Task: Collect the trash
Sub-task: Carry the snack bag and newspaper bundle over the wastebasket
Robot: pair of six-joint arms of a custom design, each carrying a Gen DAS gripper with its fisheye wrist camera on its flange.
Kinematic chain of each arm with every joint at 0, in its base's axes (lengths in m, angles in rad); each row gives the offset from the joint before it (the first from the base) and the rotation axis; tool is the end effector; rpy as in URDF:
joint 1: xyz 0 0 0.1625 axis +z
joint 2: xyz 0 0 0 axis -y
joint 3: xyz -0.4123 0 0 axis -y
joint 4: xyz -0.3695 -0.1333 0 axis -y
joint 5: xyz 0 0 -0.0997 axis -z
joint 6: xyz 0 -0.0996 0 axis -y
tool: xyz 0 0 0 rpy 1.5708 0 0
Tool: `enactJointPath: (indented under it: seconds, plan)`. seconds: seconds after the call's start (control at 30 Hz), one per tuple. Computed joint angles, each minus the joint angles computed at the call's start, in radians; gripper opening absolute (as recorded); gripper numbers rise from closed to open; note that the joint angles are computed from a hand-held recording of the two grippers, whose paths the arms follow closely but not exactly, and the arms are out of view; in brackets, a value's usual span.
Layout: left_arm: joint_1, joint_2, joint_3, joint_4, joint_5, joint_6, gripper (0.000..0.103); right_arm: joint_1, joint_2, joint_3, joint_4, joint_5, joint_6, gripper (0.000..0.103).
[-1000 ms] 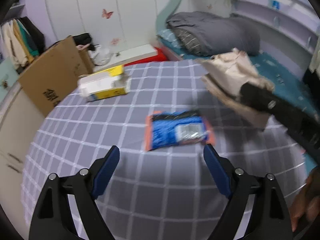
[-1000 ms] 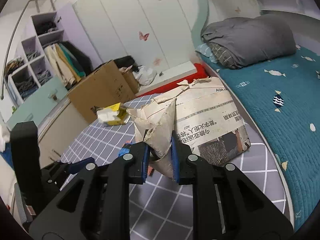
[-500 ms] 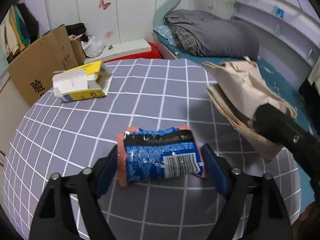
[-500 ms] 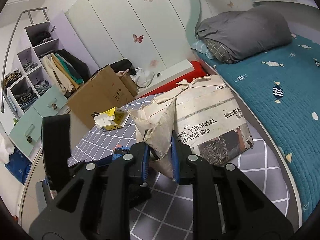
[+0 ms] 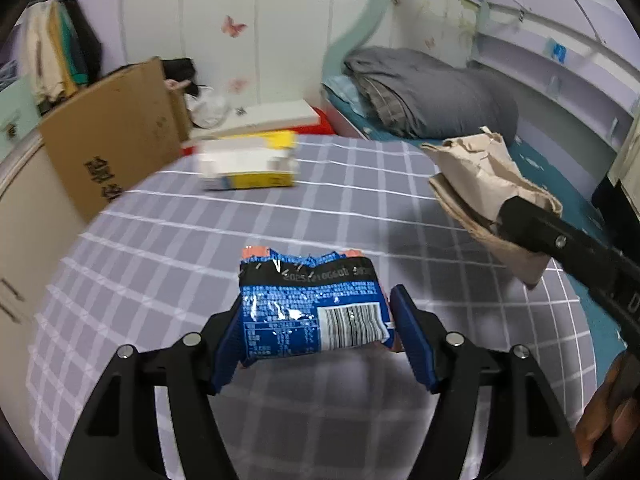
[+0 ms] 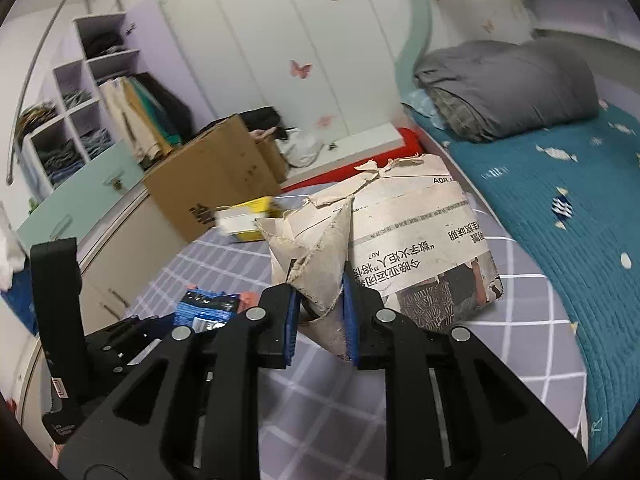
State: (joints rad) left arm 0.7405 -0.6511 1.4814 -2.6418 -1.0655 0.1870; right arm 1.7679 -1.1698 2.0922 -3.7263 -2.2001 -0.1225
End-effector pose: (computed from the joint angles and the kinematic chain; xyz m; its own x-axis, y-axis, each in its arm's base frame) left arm -0.3904 -0.6028 0.0788 -0.5305 0.6799 -0.5062 0.8299 0.5382 -0.1468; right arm 0.1698 -0.4689 0.3150 -0.8869 0.3437 0.3088 -0.1746 0.3697 -0.9126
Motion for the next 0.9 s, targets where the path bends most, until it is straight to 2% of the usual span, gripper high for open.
enactJointPath:
  seconds: [0.17, 0.3, 0.47, 0.6, 0.77, 0.9]
  plan:
    - [0.039, -0.135, 0.088, -0.04, -0.002, 0.006, 0.067, 0.108, 0.079, -0.078, 0.052, -0.039, -0.024, 0.02]
    - [0.077, -0.252, 0.159, -0.073, 0.007, 0.025, 0.067, 0.179, 0.159, -0.16, 0.124, -0.042, -0.025, 0.02]
    - [0.154, -0.389, 0.213, -0.081, 0.021, 0.038, 0.067, 0.253, 0.291, -0.304, 0.256, 0.002, -0.004, 0.02]
    - [0.216, -0.462, 0.239, -0.104, 0.088, 0.061, 0.067, 0.293, 0.416, -0.452, 0.387, 0.052, 0.013, 0.02]
    - [0.326, -0.508, 0.233, -0.117, 0.18, 0.078, 0.067, 0.324, 0.592, -0.672, 0.585, 0.133, 0.049, 0.02]
    - [0.42, -0.527, 0.209, -0.099, 0.194, 0.078, 0.067, 0.335, 0.726, -0.84, 0.719, 0.18, 0.055, 0.02]
